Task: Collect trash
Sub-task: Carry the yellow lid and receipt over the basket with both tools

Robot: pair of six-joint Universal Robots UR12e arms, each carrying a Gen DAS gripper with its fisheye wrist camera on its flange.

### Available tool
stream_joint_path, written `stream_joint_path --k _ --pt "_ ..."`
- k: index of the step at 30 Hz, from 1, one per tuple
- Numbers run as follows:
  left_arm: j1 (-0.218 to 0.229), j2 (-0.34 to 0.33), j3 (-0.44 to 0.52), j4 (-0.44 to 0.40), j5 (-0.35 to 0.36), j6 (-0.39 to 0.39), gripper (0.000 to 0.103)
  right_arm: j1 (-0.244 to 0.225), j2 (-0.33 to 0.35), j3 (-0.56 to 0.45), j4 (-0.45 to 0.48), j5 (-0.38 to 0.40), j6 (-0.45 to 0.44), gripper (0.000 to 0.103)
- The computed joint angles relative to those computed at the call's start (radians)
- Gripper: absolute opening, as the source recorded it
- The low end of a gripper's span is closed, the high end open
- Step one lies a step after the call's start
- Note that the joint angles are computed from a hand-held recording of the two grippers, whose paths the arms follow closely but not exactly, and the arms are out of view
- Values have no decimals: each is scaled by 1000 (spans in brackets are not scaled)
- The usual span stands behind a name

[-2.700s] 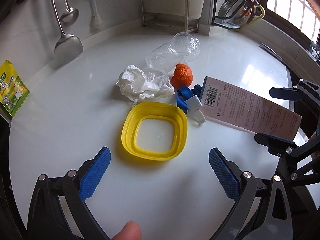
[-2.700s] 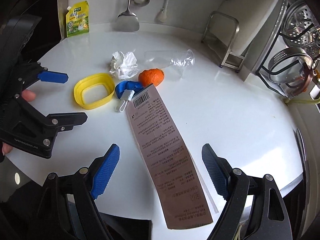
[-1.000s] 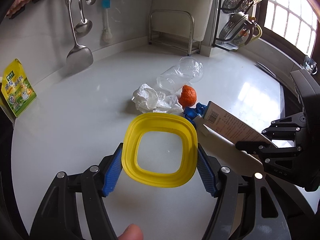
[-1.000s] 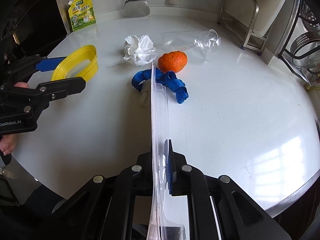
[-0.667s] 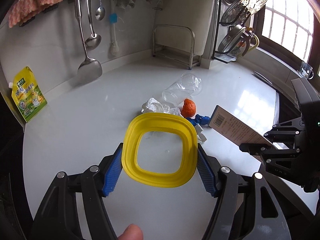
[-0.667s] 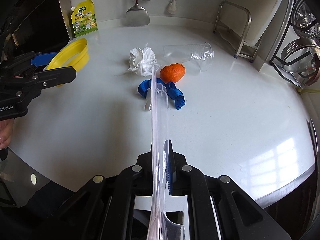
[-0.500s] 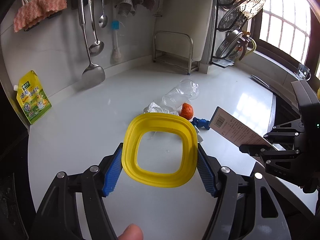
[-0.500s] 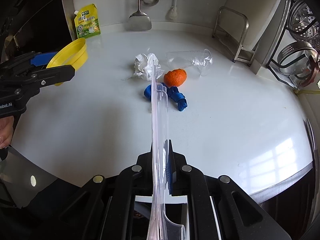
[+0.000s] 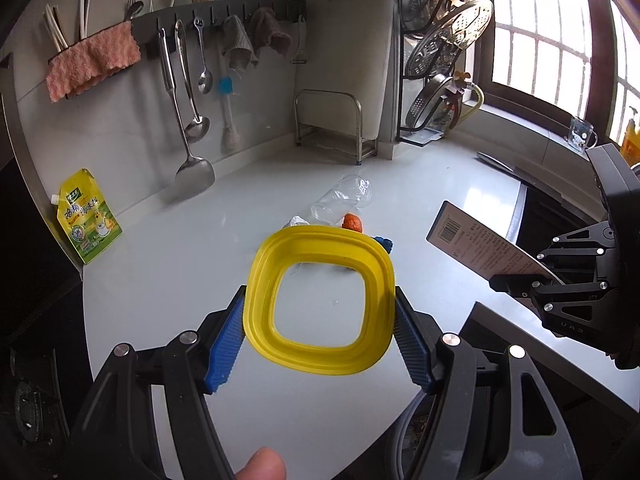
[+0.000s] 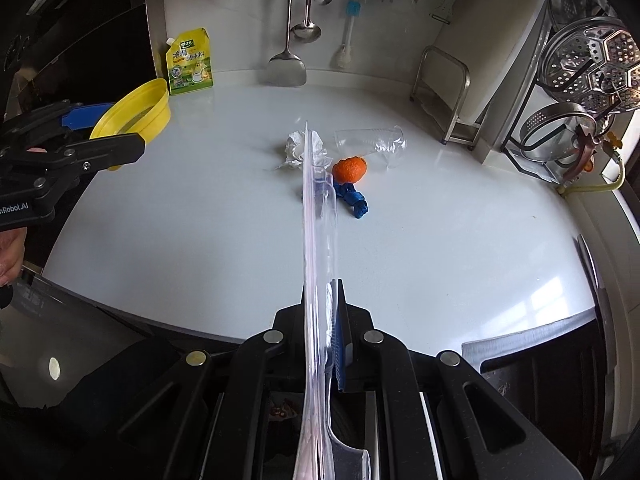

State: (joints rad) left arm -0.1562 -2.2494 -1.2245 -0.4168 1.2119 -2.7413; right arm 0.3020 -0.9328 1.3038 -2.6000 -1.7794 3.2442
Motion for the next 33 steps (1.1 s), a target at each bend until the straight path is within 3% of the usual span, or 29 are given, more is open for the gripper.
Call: stream_joint_path --k 8,33 --pt "14 76 -125 55 -40 29 66 37 -68 121 -91 -37 46 8" --pt "31 253 -415 173 -145 116 67 157 -197 352 -220 -185 140 9"
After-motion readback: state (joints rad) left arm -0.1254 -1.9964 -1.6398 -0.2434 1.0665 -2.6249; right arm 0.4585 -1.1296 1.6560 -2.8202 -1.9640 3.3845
